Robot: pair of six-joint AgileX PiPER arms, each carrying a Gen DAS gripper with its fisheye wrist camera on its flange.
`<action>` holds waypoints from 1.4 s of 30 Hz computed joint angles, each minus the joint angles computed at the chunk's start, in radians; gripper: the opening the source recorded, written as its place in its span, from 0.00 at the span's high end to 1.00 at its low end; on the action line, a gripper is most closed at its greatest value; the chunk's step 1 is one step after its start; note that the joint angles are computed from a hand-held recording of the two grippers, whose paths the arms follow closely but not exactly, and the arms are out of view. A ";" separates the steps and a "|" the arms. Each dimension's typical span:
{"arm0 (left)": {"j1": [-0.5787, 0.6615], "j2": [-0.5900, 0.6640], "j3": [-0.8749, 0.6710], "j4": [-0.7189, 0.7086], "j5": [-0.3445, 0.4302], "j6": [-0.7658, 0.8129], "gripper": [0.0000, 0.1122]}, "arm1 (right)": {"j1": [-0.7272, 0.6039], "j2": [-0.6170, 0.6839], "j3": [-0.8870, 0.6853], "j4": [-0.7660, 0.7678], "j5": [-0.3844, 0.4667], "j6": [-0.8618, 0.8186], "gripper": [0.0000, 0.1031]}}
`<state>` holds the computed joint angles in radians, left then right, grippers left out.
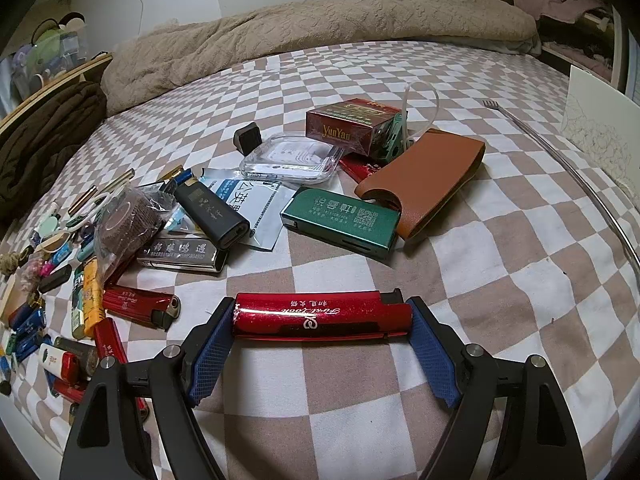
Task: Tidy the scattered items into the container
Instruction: 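Close the left tool on the yellow-blue lighter and lift it, then carry the yellow-blue and red lighters over the white box with both tools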
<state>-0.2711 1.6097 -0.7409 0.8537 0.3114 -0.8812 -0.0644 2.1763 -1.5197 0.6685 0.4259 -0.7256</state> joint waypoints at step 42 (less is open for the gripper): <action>-0.101 -0.267 0.096 0.006 0.002 -0.266 0.28 | -0.095 -0.151 0.195 0.176 0.121 -0.218 0.19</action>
